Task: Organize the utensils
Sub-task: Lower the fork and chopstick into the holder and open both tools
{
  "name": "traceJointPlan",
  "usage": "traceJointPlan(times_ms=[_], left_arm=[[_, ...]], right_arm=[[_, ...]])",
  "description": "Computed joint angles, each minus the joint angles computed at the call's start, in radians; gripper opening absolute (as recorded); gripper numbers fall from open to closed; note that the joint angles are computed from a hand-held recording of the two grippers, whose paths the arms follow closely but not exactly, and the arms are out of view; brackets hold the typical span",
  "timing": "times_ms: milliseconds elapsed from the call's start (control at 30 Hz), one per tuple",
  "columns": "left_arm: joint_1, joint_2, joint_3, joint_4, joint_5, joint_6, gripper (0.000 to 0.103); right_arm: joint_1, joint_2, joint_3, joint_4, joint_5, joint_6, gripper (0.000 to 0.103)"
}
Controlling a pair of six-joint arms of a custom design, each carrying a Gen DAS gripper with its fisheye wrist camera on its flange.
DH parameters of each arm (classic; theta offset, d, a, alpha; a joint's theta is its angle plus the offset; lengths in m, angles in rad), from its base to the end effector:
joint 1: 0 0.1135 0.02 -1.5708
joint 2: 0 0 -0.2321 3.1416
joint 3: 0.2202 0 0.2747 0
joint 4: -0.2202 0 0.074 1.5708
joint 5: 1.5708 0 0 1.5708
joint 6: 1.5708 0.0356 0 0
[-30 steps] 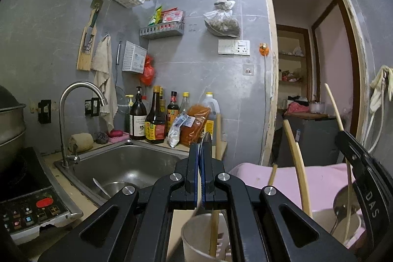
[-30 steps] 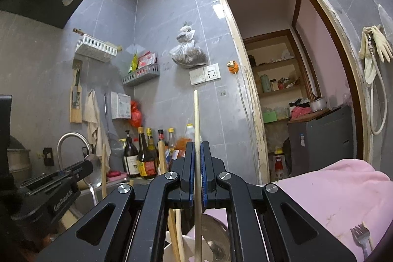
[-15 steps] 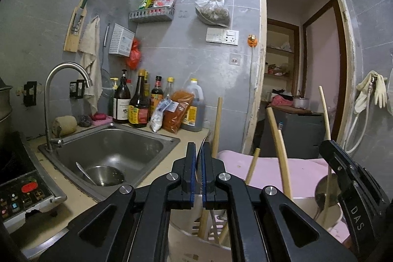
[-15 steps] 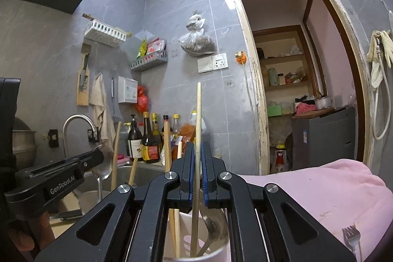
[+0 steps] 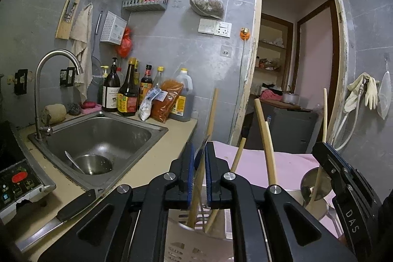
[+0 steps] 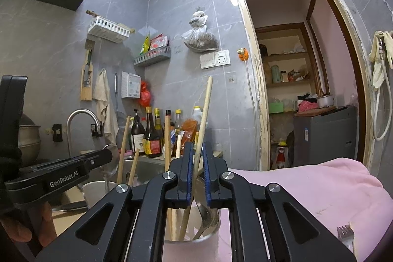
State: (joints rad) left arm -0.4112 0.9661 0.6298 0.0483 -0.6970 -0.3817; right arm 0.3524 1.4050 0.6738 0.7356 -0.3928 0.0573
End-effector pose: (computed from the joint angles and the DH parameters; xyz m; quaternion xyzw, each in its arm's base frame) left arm 0.2456 -0.0822 0.2439 -0.1932 0.7560 0.0352 0.6244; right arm 0.3033 0.1261 0.2085 -0.2385 0.6641 0.2762 0.6525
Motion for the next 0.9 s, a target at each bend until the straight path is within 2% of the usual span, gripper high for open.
traceJointPlan(times_ms=[133,267,333,500,667,900], left_arm=[[-0.005,-0.017,-0.007,0.005,0.007,0.001,0.014],[-0.007,-0.042,-0.016,0.013,0.021,0.002,0.021],[-0.011,-0.049,-0.018,0.014,0.019,0.001,0.022],[-0.018,-0.049,-0.006,0.004,0.019,-0.004,0.024],[-0.036,-0.059,0.002,-0.002,0.02,-0.01,0.031],[-0.117,-0.039,0.044,0.006,-0.027,0.026,0.044]], right_arm=[[-0.007,-0.006,-0.005,-0.002,-0.005,0.003,0.01],[-0.014,-0.007,0.0,-0.009,-0.011,0.01,0.015],[-0.019,-0.007,0.003,-0.011,-0.017,0.014,0.021],[-0.028,-0.012,0.002,-0.011,-0.027,0.017,0.022],[-0.047,-0.031,-0.002,-0.012,-0.045,0.025,0.025],[-0.145,-0.087,-0.015,-0.007,-0.132,0.068,0.05]])
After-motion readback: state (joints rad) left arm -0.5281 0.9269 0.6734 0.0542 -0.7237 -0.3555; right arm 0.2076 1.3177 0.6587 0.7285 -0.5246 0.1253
